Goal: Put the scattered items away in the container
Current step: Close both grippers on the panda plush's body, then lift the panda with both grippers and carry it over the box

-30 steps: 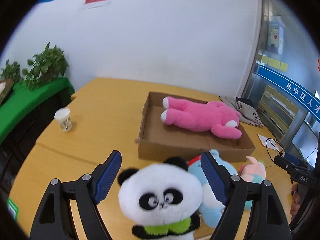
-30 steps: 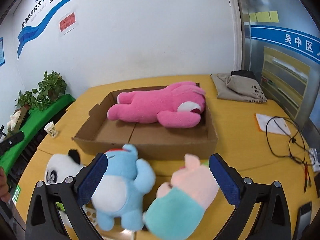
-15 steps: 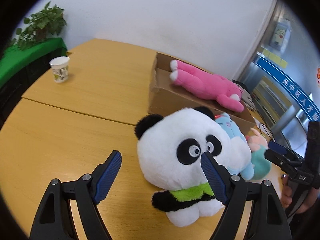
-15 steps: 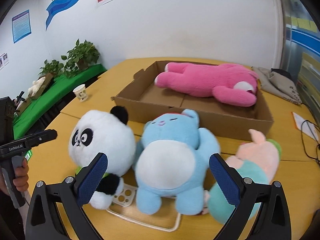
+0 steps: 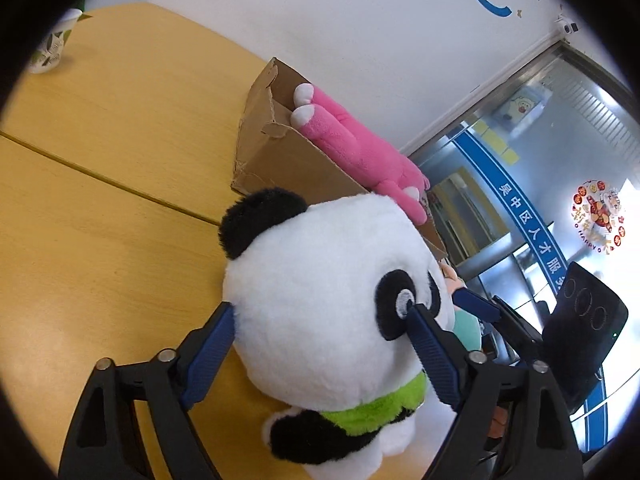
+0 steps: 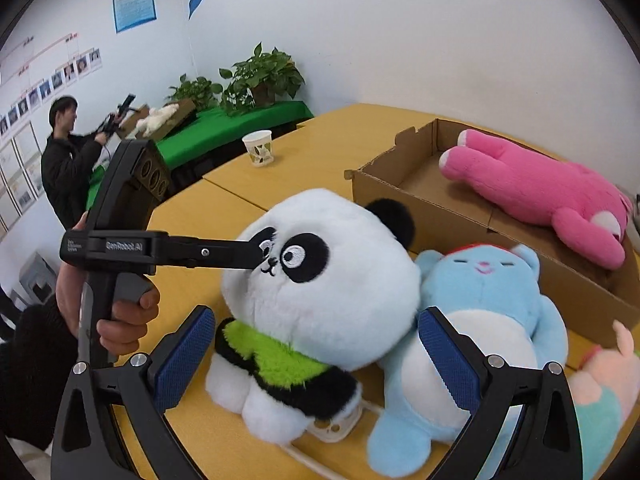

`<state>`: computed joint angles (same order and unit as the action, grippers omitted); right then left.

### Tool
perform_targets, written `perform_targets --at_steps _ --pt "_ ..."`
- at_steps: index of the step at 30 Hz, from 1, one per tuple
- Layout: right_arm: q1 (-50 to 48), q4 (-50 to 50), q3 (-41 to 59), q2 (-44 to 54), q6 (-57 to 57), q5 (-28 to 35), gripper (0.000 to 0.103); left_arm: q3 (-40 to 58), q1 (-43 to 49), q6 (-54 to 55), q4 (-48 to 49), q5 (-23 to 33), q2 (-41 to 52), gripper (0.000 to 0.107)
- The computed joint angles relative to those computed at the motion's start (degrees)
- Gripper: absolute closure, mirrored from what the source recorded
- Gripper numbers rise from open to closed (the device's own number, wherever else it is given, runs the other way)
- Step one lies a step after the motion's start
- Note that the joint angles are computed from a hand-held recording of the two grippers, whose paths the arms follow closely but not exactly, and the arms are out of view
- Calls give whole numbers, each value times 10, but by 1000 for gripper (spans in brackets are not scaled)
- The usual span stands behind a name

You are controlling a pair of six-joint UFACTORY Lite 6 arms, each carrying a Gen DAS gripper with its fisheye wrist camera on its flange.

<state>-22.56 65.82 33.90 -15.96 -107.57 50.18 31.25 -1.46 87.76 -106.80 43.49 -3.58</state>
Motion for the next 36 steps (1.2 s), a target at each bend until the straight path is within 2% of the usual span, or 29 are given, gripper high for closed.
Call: perform_targets --at_steps 2,3,4,7,9,17,21,24,28,32,36 --pt "48 50 -8 9 -13 -75 0 18 9 6 4 35 38 17" --pt "66 59 1 32 -12 -92 0 27 6 7 8 40 52 13" --pt "80 57 16 61 -5 -100 0 37 1 3 15 37 63 9" --pt "121 75 30 121 -25 -141 0 61 -33 1 21 2 82 9" --pt "121 99 27 134 -50 -138 0 62 -35 -1 21 -4 79 9" --pt "130 138 19 141 -102 -147 2 42 -34 -11 31 -15 38 27" --pt "106 139 10 128 -108 -121 14 35 -51 -46 48 -45 -6 33" --pt "80 118 8 113 -85 -89 18 36 -73 -96 81 -84 -59 33" --pt "28 81 13 66 -43 -18 21 67 -83 -191 162 -100 -117 34" --pt "-29 59 30 -5 -11 58 23 149 -122 -303 272 -134 -142 34" --pt "-79 57 79 -20 13 113 23 267 -158 -392 373 -146 -94 34"
